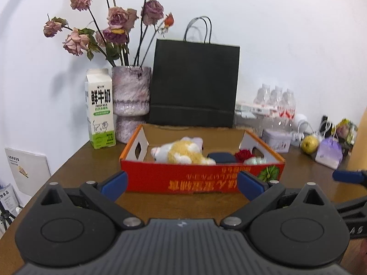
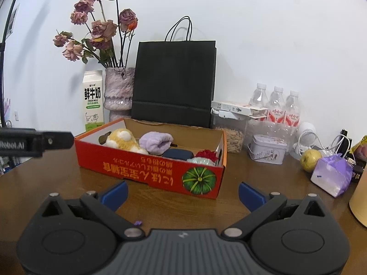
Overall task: Organize objects
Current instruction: 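Grasp the white bottle cap with the right gripper while the left gripper moves toward the black cable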
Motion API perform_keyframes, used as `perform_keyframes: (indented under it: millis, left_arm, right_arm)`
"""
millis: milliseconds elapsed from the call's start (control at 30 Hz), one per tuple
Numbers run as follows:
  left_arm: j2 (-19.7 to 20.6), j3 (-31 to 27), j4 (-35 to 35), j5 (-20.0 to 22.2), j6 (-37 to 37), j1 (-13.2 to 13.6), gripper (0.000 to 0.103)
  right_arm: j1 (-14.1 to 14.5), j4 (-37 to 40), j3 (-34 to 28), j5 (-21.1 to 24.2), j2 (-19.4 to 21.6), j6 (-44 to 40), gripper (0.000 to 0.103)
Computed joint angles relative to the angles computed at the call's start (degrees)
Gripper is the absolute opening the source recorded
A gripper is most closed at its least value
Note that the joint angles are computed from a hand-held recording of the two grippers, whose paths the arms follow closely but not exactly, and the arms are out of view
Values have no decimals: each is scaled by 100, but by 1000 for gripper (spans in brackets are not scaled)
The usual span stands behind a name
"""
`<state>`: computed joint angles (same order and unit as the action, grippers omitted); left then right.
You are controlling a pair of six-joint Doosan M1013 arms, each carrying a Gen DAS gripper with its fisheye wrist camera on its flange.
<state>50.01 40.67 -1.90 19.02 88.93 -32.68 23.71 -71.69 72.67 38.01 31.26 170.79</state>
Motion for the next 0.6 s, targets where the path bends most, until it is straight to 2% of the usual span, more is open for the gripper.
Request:
perform_keyframes:
  millis: [600]
  left_arm:
    - [-363,792,-234,-102,189,60,103]
  right_arm:
    - [170,136,447,157,-174,183,103]
